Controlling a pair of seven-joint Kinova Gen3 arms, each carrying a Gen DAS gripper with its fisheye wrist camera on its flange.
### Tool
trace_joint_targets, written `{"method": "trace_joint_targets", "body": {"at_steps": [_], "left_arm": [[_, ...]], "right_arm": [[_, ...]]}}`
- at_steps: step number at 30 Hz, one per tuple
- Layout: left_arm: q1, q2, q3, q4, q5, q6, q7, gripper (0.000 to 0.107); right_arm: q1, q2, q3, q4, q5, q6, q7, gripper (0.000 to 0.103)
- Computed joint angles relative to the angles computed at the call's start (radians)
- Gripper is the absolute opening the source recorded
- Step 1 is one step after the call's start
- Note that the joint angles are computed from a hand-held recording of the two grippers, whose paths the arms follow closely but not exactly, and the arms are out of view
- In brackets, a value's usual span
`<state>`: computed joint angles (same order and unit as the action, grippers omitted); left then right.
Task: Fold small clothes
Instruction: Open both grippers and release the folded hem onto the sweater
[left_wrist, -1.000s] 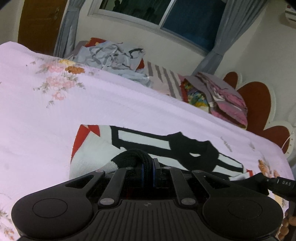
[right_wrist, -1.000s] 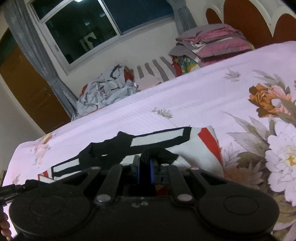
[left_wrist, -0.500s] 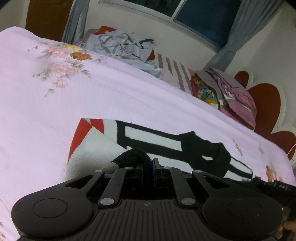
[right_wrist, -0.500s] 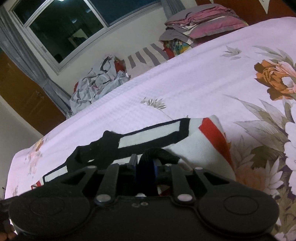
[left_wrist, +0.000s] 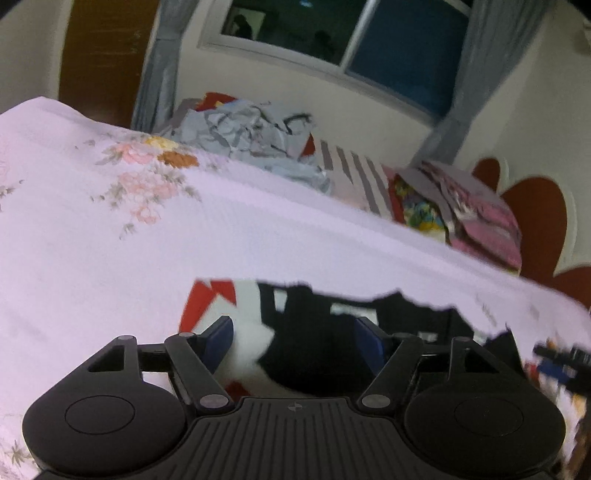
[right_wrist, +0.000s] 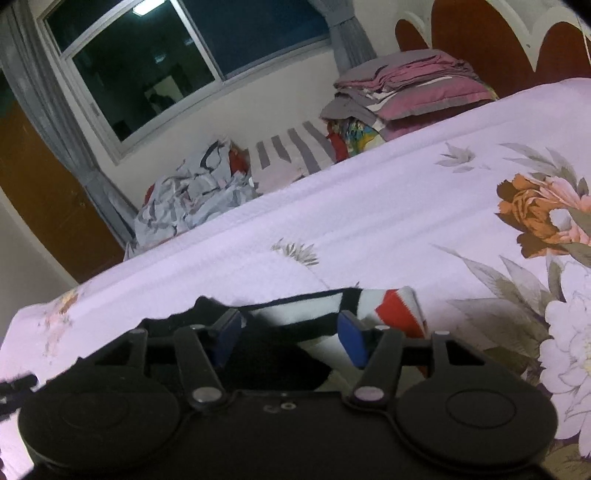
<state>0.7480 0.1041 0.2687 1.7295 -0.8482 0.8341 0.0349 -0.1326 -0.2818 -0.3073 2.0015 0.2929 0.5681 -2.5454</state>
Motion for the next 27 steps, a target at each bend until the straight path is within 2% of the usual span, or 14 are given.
{"method": "trace_joint_targets", "body": {"at_steps": [2, 4, 6, 8, 11, 12, 14, 15, 17, 19, 20, 22, 24, 27], "left_arm": [[0.004, 0.016, 0.007, -0.008, 0.015, 0.011, -0.038, 0.071], [0.009, 0.034, 0.005, -0.021, 0.045, 0.027, -0.079, 0.07], [0.031, 0.059, -0.001, -0.037, 0.045, 0.062, -0.092, 0.068], [0.058, 0.086, -0.01, -0.059, 0.032, 0.118, -0.111, 0.058], [0.094, 0.1, -0.028, -0.06, 0.006, 0.173, -0.097, 0.048], [0.106, 0.101, -0.032, -0.051, -0.01, 0.184, -0.089, 0.048], [0.119, 0.096, -0.035, -0.028, -0.032, 0.183, -0.057, 0.048], [0.123, 0.098, -0.035, -0.023, -0.046, 0.186, -0.051, 0.047], [0.126, 0.099, -0.033, -0.023, -0.051, 0.193, -0.044, 0.048], [0.122, 0.094, -0.03, -0.035, -0.032, 0.207, -0.045, 0.047], [0.123, 0.083, -0.029, -0.036, -0.029, 0.207, -0.036, 0.047], [0.137, 0.062, -0.016, -0.028, -0.056, 0.215, -0.015, 0.048], [0.158, 0.042, 0.008, -0.018, -0.095, 0.213, 0.005, 0.048], [0.172, 0.037, 0.044, -0.031, -0.098, 0.195, -0.022, 0.048]], "right_arm": [[0.026, -0.016, -0.017, 0.023, 0.014, -0.039, -0.025, 0.058], [-0.009, 0.004, 0.011, 0.008, 0.001, -0.02, 0.014, 0.058], [-0.033, 0.044, 0.007, -0.027, 0.005, 0.042, 0.076, 0.05], [-0.048, 0.075, -0.005, -0.044, 0.035, 0.085, 0.078, 0.043], [-0.092, 0.103, -0.016, -0.055, 0.132, 0.141, 0.021, 0.03], [-0.112, 0.108, -0.015, -0.056, 0.162, 0.157, 0.013, 0.027], [-0.106, 0.129, -0.069, -0.063, 0.243, 0.213, 0.002, 0.02], [-0.108, 0.137, -0.086, -0.057, 0.283, 0.228, -0.005, 0.02], [-0.143, 0.142, -0.064, -0.057, 0.314, 0.243, -0.045, 0.022], [-0.157, 0.133, -0.048, -0.068, 0.295, 0.253, -0.067, 0.022], [-0.179, 0.114, -0.025, -0.065, 0.278, 0.243, -0.064, 0.026], [-0.201, 0.071, -0.009, -0.053, 0.241, 0.204, -0.039, 0.026], [-0.221, 0.05, -0.012, -0.057, 0.195, 0.184, 0.013, 0.026], [-0.248, 0.039, -0.045, -0.063, 0.134, 0.16, 0.07, 0.026]]}}
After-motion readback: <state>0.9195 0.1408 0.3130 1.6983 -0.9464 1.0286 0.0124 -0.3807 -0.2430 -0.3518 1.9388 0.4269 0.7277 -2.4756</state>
